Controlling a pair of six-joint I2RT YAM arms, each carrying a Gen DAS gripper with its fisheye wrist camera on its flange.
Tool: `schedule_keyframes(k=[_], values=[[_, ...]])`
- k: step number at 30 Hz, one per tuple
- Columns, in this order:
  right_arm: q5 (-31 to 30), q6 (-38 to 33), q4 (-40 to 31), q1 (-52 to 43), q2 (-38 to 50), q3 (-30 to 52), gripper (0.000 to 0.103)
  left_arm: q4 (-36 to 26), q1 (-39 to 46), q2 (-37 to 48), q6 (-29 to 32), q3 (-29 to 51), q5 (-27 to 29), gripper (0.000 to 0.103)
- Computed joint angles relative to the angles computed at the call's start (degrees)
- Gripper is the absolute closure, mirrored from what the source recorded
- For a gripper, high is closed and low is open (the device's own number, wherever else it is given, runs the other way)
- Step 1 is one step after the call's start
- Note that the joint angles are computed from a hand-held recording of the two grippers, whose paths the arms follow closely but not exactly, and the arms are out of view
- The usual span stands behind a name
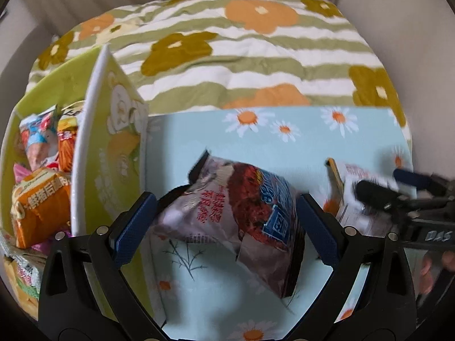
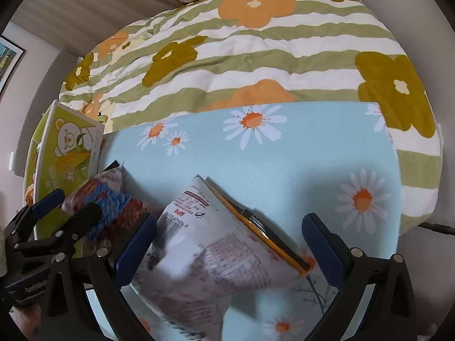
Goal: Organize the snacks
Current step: 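Grasp the red-blue cookie bag with the left tool while the right tool grasps the white-orange bag, then lift both bags and carry them over the green box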
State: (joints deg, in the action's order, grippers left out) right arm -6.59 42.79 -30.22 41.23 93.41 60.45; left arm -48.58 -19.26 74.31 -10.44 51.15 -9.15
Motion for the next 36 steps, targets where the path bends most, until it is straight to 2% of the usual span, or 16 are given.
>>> schedule_keyframes(k=[6,9,18,23,26,28,33,36], values=[[2.17,2.27,-0.87,1.97,-5.58,-3.28,0.001,0.22,-2.43,0.14,1.22,-1.2,-2.34,0.005],[2.61,3.4,-1.77,2.9,-6.03,-3.61,0.001,0.38,-0.9,1.07,1.97,-1.53,1.69,0.005],[-1.18,2.24,0.96,3.8,-3.94,-4.63,0.001,3.62,1.6,2.99,5.5,-2.89,4.68,0.004],[-4.22,5.04,4.58,4.38,-3.8,-7.13,0.002,4.54,2.44,3.19,6.94,-3.48,6.31,0.004],[-6.29,5.33,7.75,4.52,-4.15,-8.77,0.013,4.0,3.98,2.33,8.15,-4.24,8.61,0.009],[-9.15,5.78,11.77,4.29,-4.8,-10.7,0.037,3.62,5.1,1.03,8.39,-4.79,9.96,0.013],[-5.9,4.96,10.91,6.49,-5.88,-9.82,0.042,1.93,7.47,-2.22,8.82,-5.33,13.16,0.03],[-5.26,5.15,11.4,6.56,-7.33,-10.55,0.044,0.42,8.3,-4.86,8.57,-5.37,14.26,0.036]])
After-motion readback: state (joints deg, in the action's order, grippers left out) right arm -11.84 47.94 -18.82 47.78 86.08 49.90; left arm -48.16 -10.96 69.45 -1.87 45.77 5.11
